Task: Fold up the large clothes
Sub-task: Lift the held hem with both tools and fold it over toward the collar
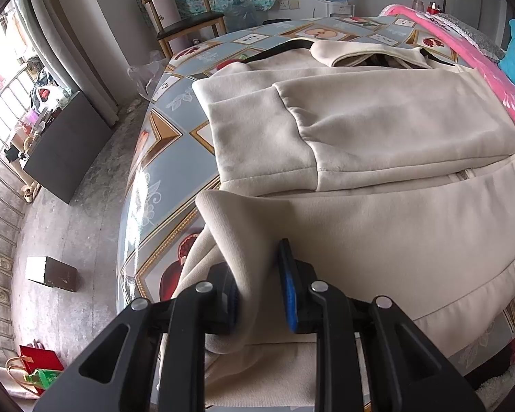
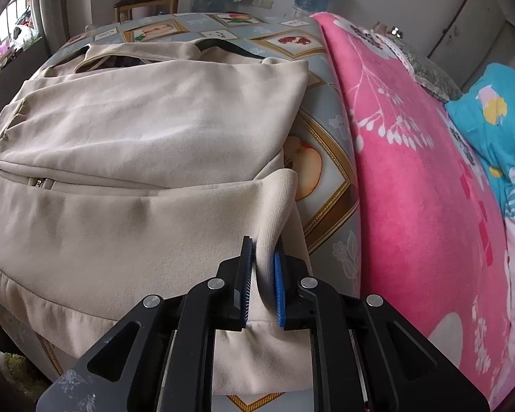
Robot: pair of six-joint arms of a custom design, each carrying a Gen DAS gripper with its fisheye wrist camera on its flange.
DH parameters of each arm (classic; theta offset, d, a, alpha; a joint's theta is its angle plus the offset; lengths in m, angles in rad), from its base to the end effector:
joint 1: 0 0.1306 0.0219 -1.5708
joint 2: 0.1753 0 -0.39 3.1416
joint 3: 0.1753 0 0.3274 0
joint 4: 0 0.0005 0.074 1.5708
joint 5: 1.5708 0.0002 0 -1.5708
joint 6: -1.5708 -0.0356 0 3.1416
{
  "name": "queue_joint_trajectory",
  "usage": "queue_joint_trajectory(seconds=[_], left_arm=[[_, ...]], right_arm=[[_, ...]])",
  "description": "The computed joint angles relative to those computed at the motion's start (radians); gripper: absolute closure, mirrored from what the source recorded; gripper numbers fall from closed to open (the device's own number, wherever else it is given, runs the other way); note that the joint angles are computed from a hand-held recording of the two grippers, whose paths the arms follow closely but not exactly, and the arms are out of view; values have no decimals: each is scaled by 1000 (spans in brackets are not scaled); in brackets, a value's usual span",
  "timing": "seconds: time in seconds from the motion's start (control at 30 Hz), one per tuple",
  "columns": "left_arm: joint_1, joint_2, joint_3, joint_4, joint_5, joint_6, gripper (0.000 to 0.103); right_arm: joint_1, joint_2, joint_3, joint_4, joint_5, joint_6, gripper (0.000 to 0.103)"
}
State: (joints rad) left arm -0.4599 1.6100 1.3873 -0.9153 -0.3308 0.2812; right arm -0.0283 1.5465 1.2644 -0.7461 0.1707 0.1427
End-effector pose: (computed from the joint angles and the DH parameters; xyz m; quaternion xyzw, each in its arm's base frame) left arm 0.4254 -0.1984 0.3415 0.0508 0.9627 0.0732 0.2556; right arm 0.4508 -0.0193 0.3315 -0.0321 0.9597 -0.1046 0.2590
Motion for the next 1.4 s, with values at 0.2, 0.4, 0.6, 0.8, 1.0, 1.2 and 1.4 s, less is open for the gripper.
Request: queue_joint_trajectory(seconds=[0.2, 0.4, 0.6, 0.8, 1.0, 1.2, 1.4], left_arm=[[9, -24, -35, 52, 9, 10, 88], [-8, -90, -89, 114, -12, -1, 96], [-43, -215, -171, 168, -31, -1, 97], [-92, -362, -264, 240, -49, 22, 97], [-112, -450, -308, 294, -49, 32, 97], [-58, -389, -225, 314, -25, -21, 97], [37, -241, -40, 314, 32, -89, 97]], right_arm=[[-12, -21, -13, 18, -23, -23, 96], [-14, -95, -65, 75, -36, -37, 98], [-28, -191, -122, 115, -60, -54, 98], [-57, -304, -202, 163, -102, -104, 98], [-93, -365, -235, 199, -166, -141, 98], [-91, -312, -161, 241, -190, -122, 98], [-73, -180, -2, 274, -186, -91, 98]])
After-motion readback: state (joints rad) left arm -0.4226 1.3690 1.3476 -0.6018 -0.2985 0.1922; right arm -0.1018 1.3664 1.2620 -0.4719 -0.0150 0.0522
